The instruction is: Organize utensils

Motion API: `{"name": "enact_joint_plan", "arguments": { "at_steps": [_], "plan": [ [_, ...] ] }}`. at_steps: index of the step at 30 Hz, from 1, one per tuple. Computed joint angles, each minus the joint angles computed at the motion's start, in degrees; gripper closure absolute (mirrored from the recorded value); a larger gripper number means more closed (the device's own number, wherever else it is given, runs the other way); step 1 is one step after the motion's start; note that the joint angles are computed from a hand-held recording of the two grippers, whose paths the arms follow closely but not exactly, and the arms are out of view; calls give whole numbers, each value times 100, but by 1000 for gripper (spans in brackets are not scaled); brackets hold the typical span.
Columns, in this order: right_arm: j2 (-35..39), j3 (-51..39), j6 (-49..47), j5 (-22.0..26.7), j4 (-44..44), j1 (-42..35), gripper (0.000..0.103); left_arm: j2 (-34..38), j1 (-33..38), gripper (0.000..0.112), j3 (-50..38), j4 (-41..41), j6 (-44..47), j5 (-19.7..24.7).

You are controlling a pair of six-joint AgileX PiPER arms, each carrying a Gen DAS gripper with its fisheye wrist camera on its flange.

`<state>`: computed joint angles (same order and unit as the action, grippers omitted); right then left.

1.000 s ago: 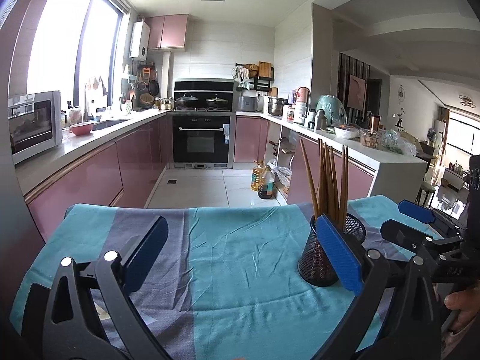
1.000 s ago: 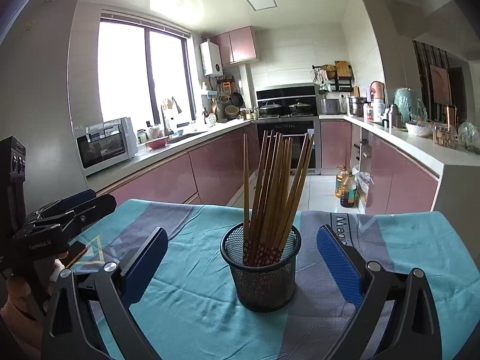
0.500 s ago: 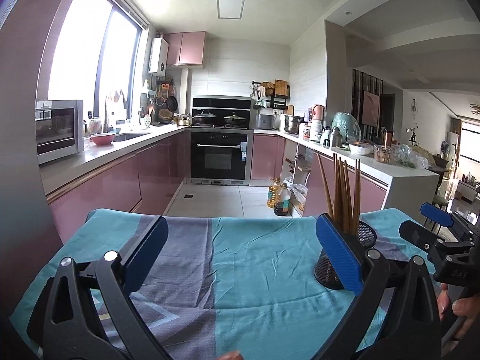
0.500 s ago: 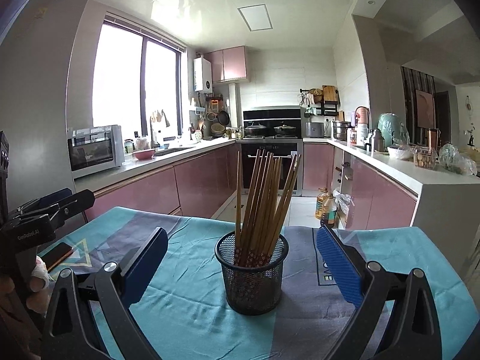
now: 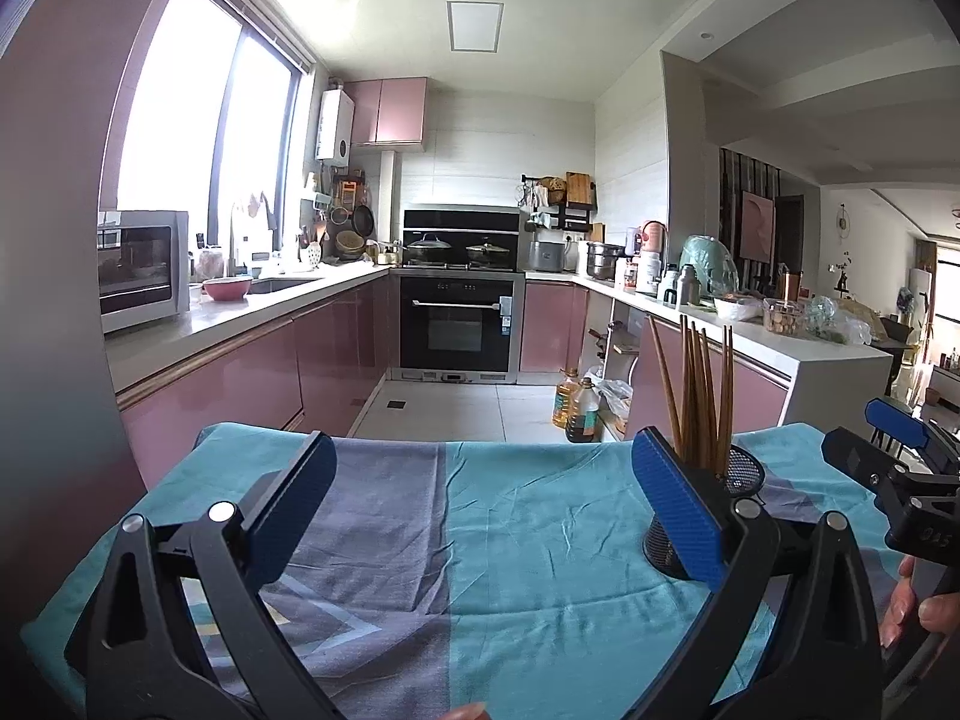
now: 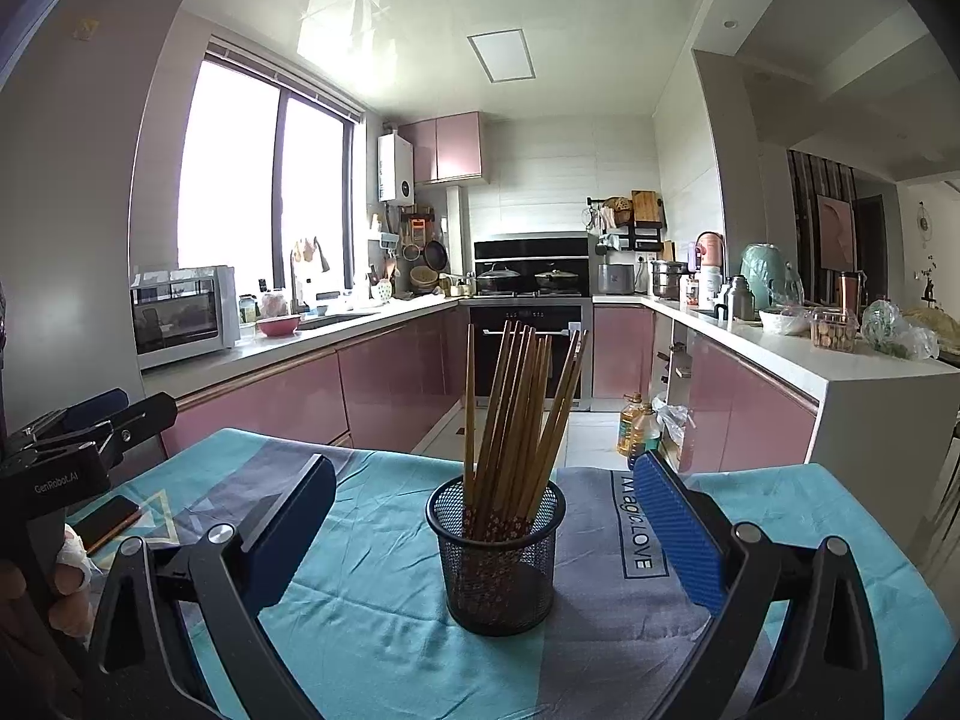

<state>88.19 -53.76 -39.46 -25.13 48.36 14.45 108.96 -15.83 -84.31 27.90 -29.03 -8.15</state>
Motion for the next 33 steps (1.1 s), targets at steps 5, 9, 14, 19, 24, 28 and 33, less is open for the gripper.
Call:
{"name": "enact_joint_plan", "arguments": {
  "at_steps": [5, 9, 14, 19, 24, 28, 33],
  "plan": [
    [-6, 26, -29, -77, 31, 46, 7, -42, -10, 15, 31, -259, 296, 19],
    [-14, 44, -46, -117, 48, 66, 7, -67, -16, 15, 34, -356, 377, 51],
    [-22, 60, 24, -112, -5, 63, 7, -110, -36, 15, 116, -759, 792, 12],
    [-14, 49, 19, -85, 30, 73, 7, -114, -55, 15, 119, -1027, 1068, 24],
    [-18, 48, 10, -101, 38, 86, 7, -119, -75, 15, 109, -1231, 1280, 63],
    [-10, 33, 31, -61, 24, 63, 7, -120, -84, 15, 92, -1462, 1527, 100],
    [-2, 38, 31, -64, 18, 57, 7, -132, -96, 15, 99, -1669, 1745, 135]
  ]
}}
